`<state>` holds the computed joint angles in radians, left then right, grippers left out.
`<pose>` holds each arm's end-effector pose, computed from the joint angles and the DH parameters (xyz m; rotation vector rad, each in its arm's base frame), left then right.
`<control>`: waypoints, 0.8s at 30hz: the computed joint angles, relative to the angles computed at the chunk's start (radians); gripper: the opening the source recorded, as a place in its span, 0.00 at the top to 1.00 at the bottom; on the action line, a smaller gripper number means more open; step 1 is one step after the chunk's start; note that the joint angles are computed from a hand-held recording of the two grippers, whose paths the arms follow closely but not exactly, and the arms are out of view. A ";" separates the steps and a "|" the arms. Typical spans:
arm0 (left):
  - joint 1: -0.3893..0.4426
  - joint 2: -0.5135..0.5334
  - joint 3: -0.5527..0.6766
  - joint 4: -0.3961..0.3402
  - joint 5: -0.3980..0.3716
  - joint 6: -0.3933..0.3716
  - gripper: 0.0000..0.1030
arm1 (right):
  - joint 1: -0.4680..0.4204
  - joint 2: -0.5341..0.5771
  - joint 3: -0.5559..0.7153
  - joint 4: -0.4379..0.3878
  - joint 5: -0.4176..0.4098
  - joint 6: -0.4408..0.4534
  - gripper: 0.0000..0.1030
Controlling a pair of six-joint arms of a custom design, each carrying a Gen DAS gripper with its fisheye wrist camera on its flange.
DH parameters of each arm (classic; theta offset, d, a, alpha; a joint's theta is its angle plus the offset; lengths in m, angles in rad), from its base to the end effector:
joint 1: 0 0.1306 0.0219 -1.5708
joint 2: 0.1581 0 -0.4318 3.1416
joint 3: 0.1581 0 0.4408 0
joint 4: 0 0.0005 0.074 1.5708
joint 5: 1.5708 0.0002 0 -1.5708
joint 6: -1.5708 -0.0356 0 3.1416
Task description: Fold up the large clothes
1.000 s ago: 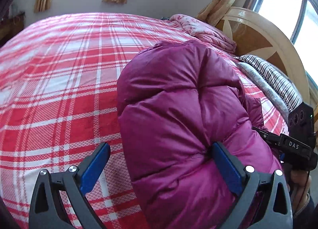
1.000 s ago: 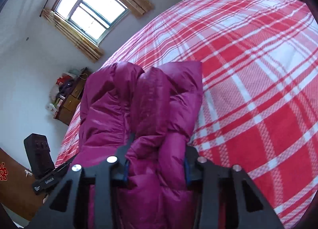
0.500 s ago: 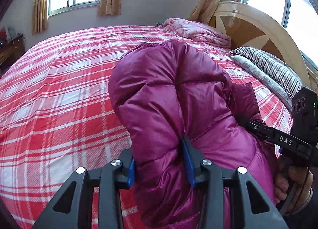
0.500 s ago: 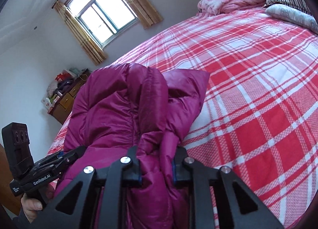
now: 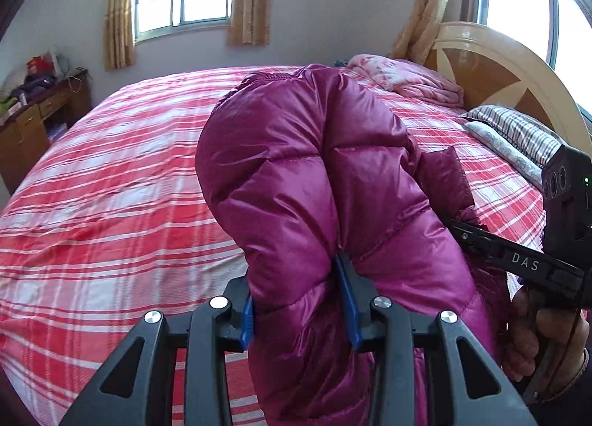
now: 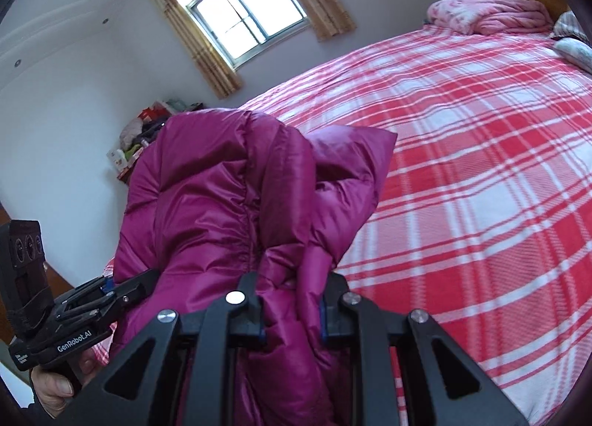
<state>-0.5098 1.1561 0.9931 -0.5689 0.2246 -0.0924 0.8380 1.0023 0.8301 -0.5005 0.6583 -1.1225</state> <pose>0.3695 -0.2162 0.4039 0.8006 2.1841 -0.4710 0.2598 0.2554 0.3872 0.6364 2.0187 0.4387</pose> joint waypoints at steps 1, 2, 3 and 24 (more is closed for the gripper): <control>0.009 -0.004 -0.001 -0.001 -0.002 -0.001 0.62 | -0.001 0.019 0.015 0.010 -0.010 0.013 0.79; 0.025 -0.009 -0.003 -0.004 0.003 -0.001 0.62 | -0.004 0.034 0.026 0.020 -0.020 0.024 0.79; 0.039 -0.014 -0.005 -0.006 0.007 0.000 0.63 | -0.009 0.053 0.041 0.031 -0.034 0.038 0.79; 0.318 -0.055 -0.032 -0.039 0.078 -0.026 0.63 | -0.124 0.344 0.287 0.152 -0.339 0.258 0.79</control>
